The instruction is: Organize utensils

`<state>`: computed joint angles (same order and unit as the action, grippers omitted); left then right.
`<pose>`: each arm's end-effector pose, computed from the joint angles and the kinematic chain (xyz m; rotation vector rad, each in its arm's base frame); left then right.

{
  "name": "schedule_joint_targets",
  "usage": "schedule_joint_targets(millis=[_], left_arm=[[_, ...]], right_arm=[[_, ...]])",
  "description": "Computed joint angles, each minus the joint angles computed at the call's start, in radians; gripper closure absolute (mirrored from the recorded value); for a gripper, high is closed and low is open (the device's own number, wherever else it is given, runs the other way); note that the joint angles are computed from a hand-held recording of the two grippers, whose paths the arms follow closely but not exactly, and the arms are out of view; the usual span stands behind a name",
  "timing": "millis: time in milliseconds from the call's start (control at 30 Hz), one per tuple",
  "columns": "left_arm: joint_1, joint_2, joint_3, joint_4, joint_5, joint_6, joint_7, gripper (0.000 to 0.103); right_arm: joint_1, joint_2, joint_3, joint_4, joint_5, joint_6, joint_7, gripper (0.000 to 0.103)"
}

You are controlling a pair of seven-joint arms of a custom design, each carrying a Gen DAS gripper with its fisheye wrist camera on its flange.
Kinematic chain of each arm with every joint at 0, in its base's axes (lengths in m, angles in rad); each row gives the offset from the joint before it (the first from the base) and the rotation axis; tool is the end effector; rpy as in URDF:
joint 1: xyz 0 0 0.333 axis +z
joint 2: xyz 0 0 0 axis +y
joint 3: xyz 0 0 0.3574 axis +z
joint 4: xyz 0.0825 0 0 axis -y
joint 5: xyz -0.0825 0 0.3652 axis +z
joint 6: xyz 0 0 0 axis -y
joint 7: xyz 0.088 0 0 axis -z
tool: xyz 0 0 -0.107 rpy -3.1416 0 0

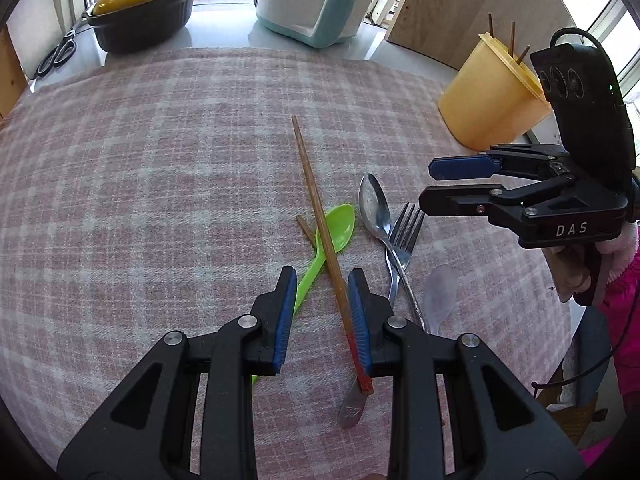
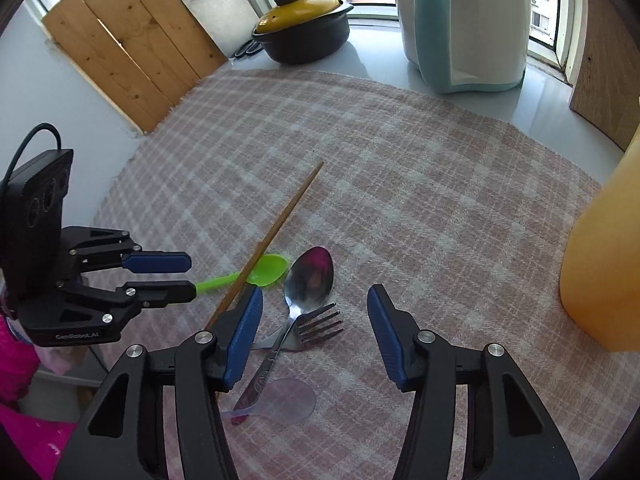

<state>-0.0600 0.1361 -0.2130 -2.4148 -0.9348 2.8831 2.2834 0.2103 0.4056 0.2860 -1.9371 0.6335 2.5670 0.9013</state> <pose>0.4949 -0.0893 0.3332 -2.0192 2.2433 -0.7612 0.5777 0.2832 0.3547 -2.3261 1.1852 0.2239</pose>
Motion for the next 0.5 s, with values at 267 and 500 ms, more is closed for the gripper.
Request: schedule_joint_targets(millis=[267, 500], left_arm=[[0.006, 0.06, 0.0, 0.06, 0.042, -0.018, -0.059, 0.077], [0.021, 0.107, -0.009, 0.108, 0.096, -0.011, -0.111, 0.077]], right_arm=[[-0.006, 0.072, 0.009, 0.076, -0.041, -0.067, -0.016, 0.055], [0.001, 0.111, 0.014, 0.114, -0.075, -0.091, -0.018, 0.055]])
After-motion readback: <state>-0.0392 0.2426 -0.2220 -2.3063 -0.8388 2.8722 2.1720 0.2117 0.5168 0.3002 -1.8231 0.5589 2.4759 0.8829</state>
